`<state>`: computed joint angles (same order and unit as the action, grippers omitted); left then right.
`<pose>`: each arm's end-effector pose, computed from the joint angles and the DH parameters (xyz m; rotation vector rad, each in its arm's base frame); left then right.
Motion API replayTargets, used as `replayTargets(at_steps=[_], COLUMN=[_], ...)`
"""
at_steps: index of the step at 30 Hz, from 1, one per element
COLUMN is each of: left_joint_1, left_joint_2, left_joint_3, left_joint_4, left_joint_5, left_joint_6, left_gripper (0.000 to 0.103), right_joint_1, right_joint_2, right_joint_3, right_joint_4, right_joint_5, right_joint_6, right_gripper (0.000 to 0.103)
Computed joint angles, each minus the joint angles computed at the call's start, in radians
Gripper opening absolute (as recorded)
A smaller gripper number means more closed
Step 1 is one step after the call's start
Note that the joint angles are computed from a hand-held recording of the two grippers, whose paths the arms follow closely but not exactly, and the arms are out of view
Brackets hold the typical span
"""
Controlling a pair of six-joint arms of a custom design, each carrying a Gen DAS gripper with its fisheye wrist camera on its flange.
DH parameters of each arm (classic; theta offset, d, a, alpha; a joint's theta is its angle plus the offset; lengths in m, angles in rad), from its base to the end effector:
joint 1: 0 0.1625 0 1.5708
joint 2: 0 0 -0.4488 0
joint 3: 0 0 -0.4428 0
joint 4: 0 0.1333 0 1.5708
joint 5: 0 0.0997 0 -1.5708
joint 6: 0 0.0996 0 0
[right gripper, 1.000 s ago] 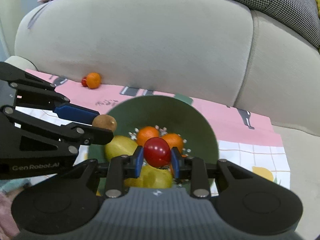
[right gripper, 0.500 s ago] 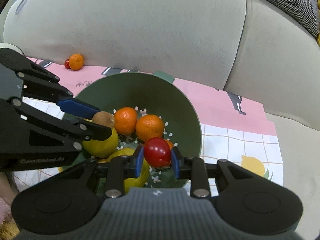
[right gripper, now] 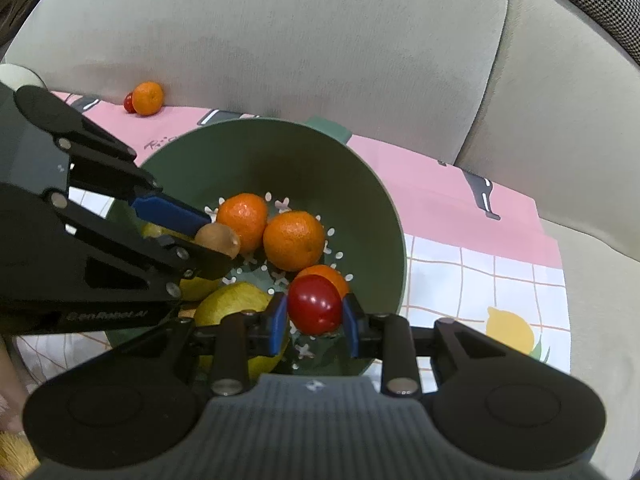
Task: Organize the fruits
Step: 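Lower the kiwi and tomato into the colander and open both tools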
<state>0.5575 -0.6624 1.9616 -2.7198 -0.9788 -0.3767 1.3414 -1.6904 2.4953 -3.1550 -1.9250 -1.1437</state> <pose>-0.3743 -0.4560 -0.0847 0.8607 2.4236 -0.3535 0.0075 -0.4022 0.2926 0.8800 -2.1793 0.4785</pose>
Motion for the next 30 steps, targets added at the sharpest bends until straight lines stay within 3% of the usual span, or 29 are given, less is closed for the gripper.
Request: replayTargets(at_steps=[10,18,26,30], left_joint_1=[0.01,0.008,-0.007,-0.02], left_joint_2=[0.028,0.031,0.013,-0.004], left_joint_3=[-0.029,-0.027,-0.015,0.002], left_joint_4=[0.024,0.02,0.027,0.024], left_joint_5=[0.006,0.019,0.052,0.07], left_joint_6=[0.015,0.014,-0.012,-0.031], left_gripper=[0.03,0.039,0.056,0.062], right_joint_1=[0.008,0.005,0.01,0.01], right_joint_2=[0.05,0.069,0.062,0.049], right_joint_3=[-0.01,-0.016,-0.01,0.002], right_joint_4=[-0.029,-0.043,-0.055,-0.066], right_joint_5=[-0.043,-0.058,-0.055,-0.04], right_joint_6=[-0.045,-0.056,-0.052,-0.055], right_gripper=[0.027,0.028,0.042,0.055])
